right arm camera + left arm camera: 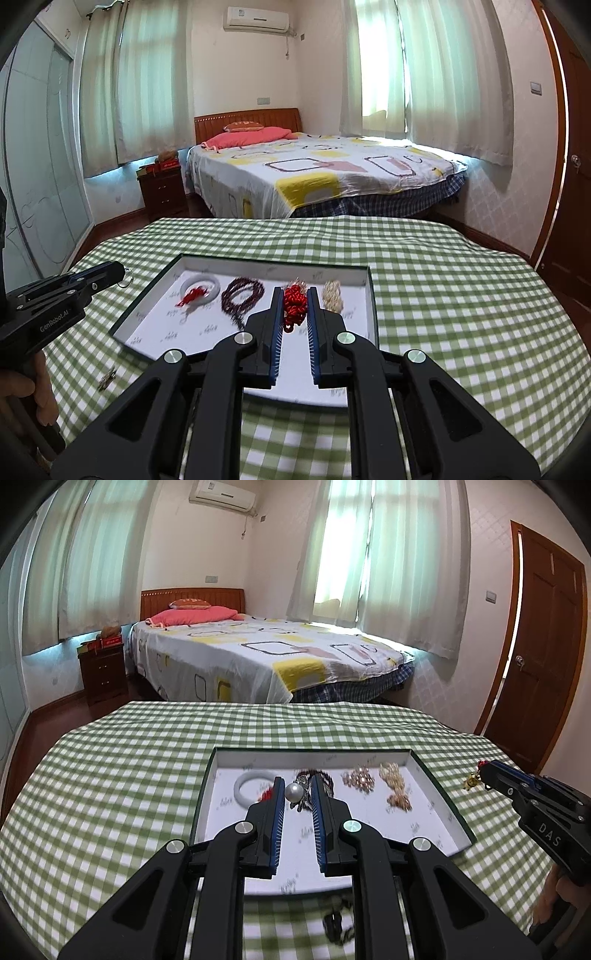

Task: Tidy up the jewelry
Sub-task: 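Lower the ring and tassel charm into the box and open both grippers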

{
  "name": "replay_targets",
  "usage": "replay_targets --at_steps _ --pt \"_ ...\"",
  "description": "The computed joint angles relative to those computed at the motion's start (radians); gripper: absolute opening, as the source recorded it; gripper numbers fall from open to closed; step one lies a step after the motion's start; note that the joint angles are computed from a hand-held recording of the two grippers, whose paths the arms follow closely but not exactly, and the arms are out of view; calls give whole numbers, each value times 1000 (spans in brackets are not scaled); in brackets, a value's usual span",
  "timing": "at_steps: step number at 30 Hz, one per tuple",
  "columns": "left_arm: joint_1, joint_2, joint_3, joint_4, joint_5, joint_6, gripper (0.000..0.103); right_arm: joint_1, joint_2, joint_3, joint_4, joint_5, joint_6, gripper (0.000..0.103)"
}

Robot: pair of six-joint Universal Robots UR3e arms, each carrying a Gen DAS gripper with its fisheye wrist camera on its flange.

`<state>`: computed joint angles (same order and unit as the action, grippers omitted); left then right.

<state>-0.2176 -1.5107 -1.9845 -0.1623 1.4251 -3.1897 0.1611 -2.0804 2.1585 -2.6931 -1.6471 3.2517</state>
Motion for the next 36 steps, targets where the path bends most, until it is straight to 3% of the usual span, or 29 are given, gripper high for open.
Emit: replay_targets --at_steps 14,31,36 --pt "16 -270 130 -50 2 -10 15 -104 236 64 -127 92 -7 13" --pt "36 -331 180 -167 -36 -33 16 -138 330 27 -71 120 1 14" --pt "37 -330 182 -172 -37 -32 27 -148 327 26 -63 124 5 15"
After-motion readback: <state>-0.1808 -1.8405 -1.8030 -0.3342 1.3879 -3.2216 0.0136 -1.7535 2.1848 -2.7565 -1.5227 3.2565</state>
